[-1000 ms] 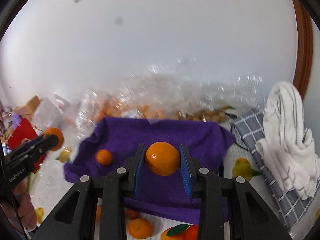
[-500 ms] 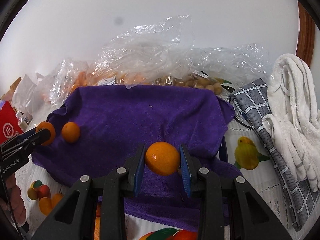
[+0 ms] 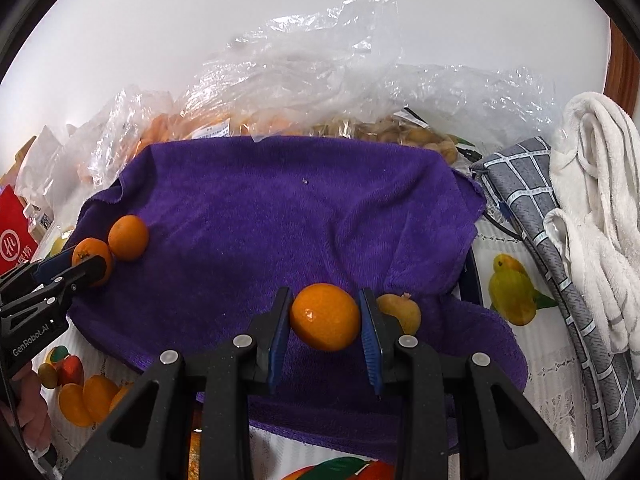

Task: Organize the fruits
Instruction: 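Carry both oranges over the purple towel, then open both tools to release the oranges onto the towel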

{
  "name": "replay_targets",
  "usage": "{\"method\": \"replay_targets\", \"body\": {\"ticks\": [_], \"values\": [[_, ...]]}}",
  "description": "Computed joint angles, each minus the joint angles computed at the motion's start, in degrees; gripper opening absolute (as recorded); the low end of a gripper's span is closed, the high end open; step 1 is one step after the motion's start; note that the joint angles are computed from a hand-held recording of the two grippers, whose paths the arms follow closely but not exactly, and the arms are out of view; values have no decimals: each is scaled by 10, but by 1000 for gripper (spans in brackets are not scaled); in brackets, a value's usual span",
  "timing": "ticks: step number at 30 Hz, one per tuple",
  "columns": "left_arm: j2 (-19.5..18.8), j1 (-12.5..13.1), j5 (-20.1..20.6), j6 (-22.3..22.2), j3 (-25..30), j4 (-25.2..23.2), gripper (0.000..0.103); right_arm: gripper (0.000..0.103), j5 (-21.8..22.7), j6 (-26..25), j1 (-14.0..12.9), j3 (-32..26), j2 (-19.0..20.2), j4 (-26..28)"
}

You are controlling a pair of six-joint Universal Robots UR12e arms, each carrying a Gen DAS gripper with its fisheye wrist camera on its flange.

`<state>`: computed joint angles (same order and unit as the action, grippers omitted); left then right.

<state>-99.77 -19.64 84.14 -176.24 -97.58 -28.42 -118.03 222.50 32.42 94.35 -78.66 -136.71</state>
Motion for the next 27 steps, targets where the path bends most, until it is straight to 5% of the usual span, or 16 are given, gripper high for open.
{"method": "replay_targets", "body": {"ticks": [4, 6, 9, 14, 19, 22, 27], "values": [[1, -2, 2, 7, -2, 0, 41, 38, 1, -2, 1, 1, 0, -4], [3, -2, 0, 11, -5, 8, 42, 52, 1, -7, 2, 3, -1, -16], [8, -4, 4, 19, -11, 33, 56, 62, -19, -9, 8, -2, -1, -13], [23, -13, 36, 45, -19, 78, 56, 68, -103, -18, 35, -27, 3, 9], [55, -9, 22, 54, -33, 67, 61, 68, -106, 7, 49, -28, -14, 13], [77, -5, 26, 50, -48, 58, 62, 68, -145, 46, 66, -15, -23, 7], [119, 14, 1, 24, -83, 36, 62, 68, -88, 88, 72, 10, -49, 23]]}}
